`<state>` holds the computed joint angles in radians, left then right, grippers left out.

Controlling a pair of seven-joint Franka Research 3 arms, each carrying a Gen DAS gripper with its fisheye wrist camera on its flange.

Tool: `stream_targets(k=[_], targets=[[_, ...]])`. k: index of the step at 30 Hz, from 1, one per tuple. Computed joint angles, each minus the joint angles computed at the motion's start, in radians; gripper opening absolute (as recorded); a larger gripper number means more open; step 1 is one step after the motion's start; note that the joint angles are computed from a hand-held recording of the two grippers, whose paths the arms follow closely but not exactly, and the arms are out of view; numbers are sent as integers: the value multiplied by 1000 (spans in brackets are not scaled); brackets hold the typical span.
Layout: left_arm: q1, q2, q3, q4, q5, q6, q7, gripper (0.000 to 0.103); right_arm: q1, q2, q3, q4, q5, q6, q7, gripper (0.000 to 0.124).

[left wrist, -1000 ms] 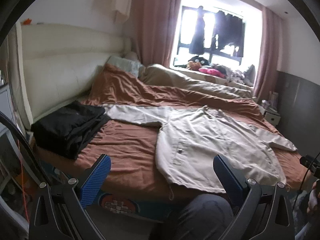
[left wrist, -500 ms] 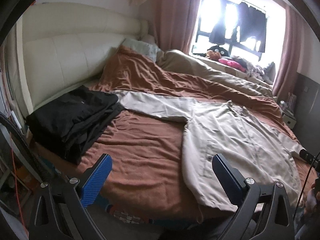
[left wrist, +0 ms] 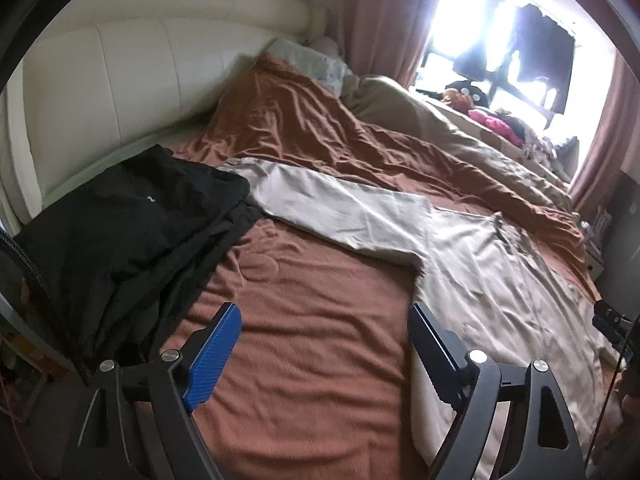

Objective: Fold large clothes
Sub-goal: 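Reach both tools to the beige jacket and grasp its sleeve with the left tool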

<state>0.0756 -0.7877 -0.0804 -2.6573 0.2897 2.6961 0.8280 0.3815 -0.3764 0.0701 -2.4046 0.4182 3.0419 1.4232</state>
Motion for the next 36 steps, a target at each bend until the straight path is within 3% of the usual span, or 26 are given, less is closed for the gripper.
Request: stream_targets(k=[4, 7, 12, 16, 19, 22, 25, 29, 31, 33, 34, 35, 36], targets=[[13, 122, 36, 76, -11, 37, 28, 85, 25, 125, -26, 121, 33, -22, -21, 75], [17, 224, 52, 141, -26, 79, 53, 85, -4, 216, -8, 214, 24, -53, 5, 75], [43, 437, 54, 281, -52, 104, 52, 84, -54, 368, 22, 375, -96, -111, 117, 64], [52, 579, 59, 371, -79, 108, 59, 82, -57, 482, 12, 503, -147, -164, 180, 62], [65, 683, 50, 443, -73, 107, 30, 81, -51, 578, 1, 610, -175, -212, 211, 54], [77, 785, 33, 544, 44, 57, -49, 81, -49, 643, -6, 682, -184, -246, 233, 48], [73, 874, 36, 634, -31, 0, 3, 80, -47, 722, -10, 776, -189, -289, 248, 44], [71, 964, 54, 720, -14, -71, -40, 80, -71, 802, 11, 882, -137, -343, 228, 32], [77, 1000, 53, 749, -39, -90, -34, 71, -88, 830, 30, 923, -97, -363, 205, 26], [78, 1031, 60, 768, -46, -97, -54, 49, -111, 856, 59, 959, -41, -380, 163, 25], [58, 1029, 84, 763, 18, -79, -120, 38, -131, 871, 86, 979, 6, -392, 128, 25], [51, 1028, 91, 766, 48, -78, -144, 11, -137, 881, 92, 993, 29, -404, 110, 25], [53, 1034, 84, 784, 51, -94, -131, 7, -143, 899, 102, 1019, 55, -424, 95, 24]])
